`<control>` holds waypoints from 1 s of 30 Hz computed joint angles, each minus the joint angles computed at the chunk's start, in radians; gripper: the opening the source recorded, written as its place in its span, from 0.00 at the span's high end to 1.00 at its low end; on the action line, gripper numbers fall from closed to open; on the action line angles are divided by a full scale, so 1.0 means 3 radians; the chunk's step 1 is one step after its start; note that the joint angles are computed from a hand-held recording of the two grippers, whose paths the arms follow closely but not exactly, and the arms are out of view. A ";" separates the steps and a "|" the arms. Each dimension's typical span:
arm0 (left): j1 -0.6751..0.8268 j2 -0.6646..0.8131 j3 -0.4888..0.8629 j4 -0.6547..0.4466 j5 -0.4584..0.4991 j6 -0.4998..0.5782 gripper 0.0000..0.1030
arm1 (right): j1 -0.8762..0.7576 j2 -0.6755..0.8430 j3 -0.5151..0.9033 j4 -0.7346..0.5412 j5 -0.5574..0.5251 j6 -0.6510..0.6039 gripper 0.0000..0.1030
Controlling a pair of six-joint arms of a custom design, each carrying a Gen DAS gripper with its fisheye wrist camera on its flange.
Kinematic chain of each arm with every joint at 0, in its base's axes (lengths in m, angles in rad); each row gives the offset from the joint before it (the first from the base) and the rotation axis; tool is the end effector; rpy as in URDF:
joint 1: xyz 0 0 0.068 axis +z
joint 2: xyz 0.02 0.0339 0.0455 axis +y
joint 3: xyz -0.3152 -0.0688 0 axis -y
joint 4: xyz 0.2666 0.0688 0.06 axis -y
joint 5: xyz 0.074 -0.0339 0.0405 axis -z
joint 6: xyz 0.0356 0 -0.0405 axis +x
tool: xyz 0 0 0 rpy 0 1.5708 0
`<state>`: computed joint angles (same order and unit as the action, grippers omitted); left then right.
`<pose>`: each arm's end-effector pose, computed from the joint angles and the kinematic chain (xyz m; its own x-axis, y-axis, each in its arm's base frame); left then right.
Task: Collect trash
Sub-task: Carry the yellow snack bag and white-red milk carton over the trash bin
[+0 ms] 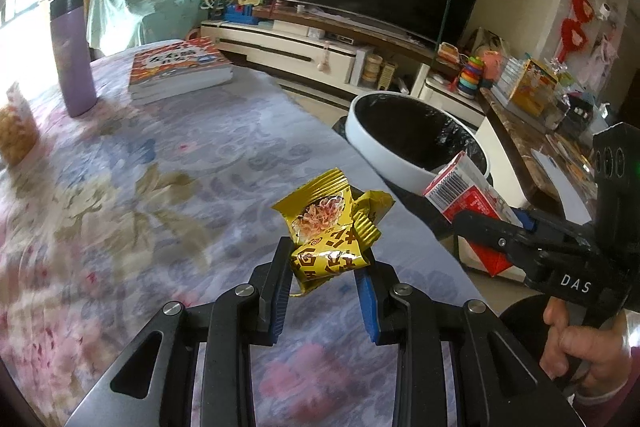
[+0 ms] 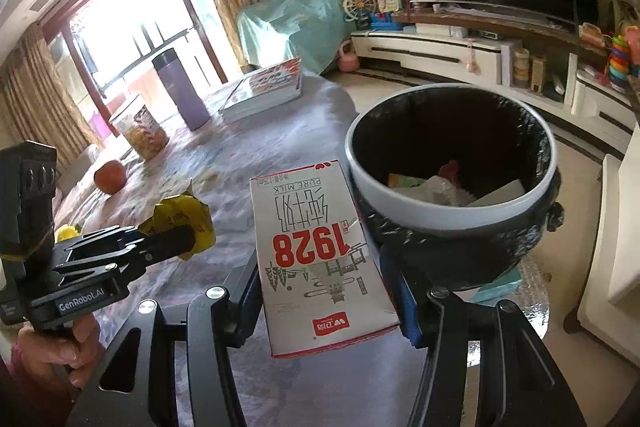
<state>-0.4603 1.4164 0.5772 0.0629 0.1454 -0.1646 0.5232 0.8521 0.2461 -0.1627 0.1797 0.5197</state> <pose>0.2416 -0.1255 0.1901 -0.7064 0.1693 -0.6872 0.4221 0.8802 -0.2171 0.1280 0.0665 0.1724 -0.7116 0.1536 -0.6856 -0.0310 0.9680 0.2491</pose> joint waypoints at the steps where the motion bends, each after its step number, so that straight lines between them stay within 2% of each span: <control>1: -0.0023 0.0029 0.0027 0.0005 -0.0013 -0.0001 0.72 | -0.0061 -0.0034 -0.0003 -0.0018 -0.0034 -0.0030 0.46; 16: -0.0254 0.0399 0.0417 0.0007 -0.0109 -0.0017 0.72 | -0.0977 -0.0236 0.0062 -0.0219 -0.0543 -0.0517 0.46; 30: -0.0384 0.0660 0.0781 -0.0053 -0.0157 0.0044 0.72 | -0.1812 0.0054 0.0214 -0.0146 -0.1008 -0.1014 0.46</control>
<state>-0.5754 1.6144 0.8114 0.0469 0.0984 -0.1514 -0.0204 0.8683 0.3103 -0.2066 -0.1228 0.2155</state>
